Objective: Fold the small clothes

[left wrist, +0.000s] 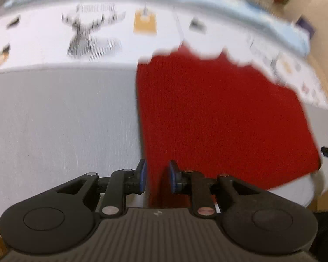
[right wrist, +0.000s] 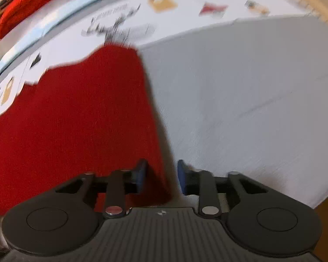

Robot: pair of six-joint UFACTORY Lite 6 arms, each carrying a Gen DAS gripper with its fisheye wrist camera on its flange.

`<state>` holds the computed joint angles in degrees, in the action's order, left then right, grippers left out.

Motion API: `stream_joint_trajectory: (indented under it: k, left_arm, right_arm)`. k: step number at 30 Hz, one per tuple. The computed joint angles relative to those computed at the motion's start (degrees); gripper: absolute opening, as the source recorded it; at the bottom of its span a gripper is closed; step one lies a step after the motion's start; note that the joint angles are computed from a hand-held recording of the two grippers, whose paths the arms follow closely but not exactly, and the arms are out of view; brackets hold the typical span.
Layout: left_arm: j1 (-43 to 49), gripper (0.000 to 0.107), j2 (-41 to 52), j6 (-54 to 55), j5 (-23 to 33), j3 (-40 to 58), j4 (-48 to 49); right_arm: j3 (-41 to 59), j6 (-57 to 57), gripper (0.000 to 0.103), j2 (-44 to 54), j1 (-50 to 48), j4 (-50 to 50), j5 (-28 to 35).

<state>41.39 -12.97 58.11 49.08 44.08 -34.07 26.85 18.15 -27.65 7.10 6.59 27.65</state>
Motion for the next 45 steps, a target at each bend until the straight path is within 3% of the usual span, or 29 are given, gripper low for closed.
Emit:
stream_joint_trajectory:
  k: [2,4,7,9,12,17,21,24,26,30,34,38,40,42,45]
  left_arm:
    - [1.0,0.022,-0.8,3.1,3.4,0.2,-3.6]
    - [-0.6,0.022,-0.7,4.0,4.7,-0.1,-3.7]
    - [-9.3,0.024,1.9,-5.2,-0.8,-1.7,7.1]
    - [-14.4,0.024,3.8,-14.1,-5.2,-3.4,15.8]
    - [-14.4,0.025,3.9,-15.0,-5.0,-2.4,13.6]
    - [-14.3,0.03,3.4,-14.5,-5.5,-1.7,11.9]
    - [-16.6,0.03,1.1,-18.0,-6.4,-3.6,15.5]
    - [-14.4,0.033,-4.4,-16.0,-6.7,-3.6,11.9]
    - [-11.4,0.042,-8.7,-12.5,-5.2,-3.0,9.3]
    - [-1.0,0.043,-15.3,-4.6,-1.2,0.9,7.0]
    - [19.7,0.046,-16.4,14.2,11.4,5.3,-4.6]
    - [39.2,0.048,-14.1,22.9,22.7,8.1,-11.5]
    - [46.3,0.049,-14.1,28.3,26.3,9.3,-15.3]
    - [50.5,0.049,-12.0,31.9,27.8,11.0,-17.5]
    - [52.9,0.049,-6.7,32.1,26.7,15.0,-18.4]
  right_arm:
    - [-1.0,6.4,0.035,-5.5,1.2,-6.9,-1.0]
    - [-1.6,3.1,0.035,-7.9,1.2,-5.0,-2.5]
    - [-1.1,-12.3,0.034,-3.2,1.3,8.9,-2.5]
    - [0.4,-14.1,0.035,2.7,3.1,8.7,-1.7]
    - [0.7,-4.8,0.035,4.6,8.0,-1.7,-2.3]
    - [-0.2,-4.5,0.035,0.2,6.2,0.2,-1.8]
    - [0.1,0.9,0.039,4.8,7.7,-6.4,-0.5]
    - [0.3,14.1,0.039,2.0,12.0,-16.4,-0.1]
    - [0.4,26.1,0.039,-2.3,15.2,-24.6,0.8]
    - [0.2,49.5,0.04,-8.4,24.7,-39.5,5.1]
    - [1.2,68.0,0.04,-9.0,37.5,-50.5,12.1]
    - [3.5,80.7,0.039,-4.3,48.9,-57.1,16.8]
    - [6.0,86.2,0.029,-0.1,54.1,-59.5,18.3]
    - [9.0,89.7,0.023,4.5,57.8,-61.4,18.6]
    - [15.4,94.5,0.023,14.0,62.9,-64.7,17.9]
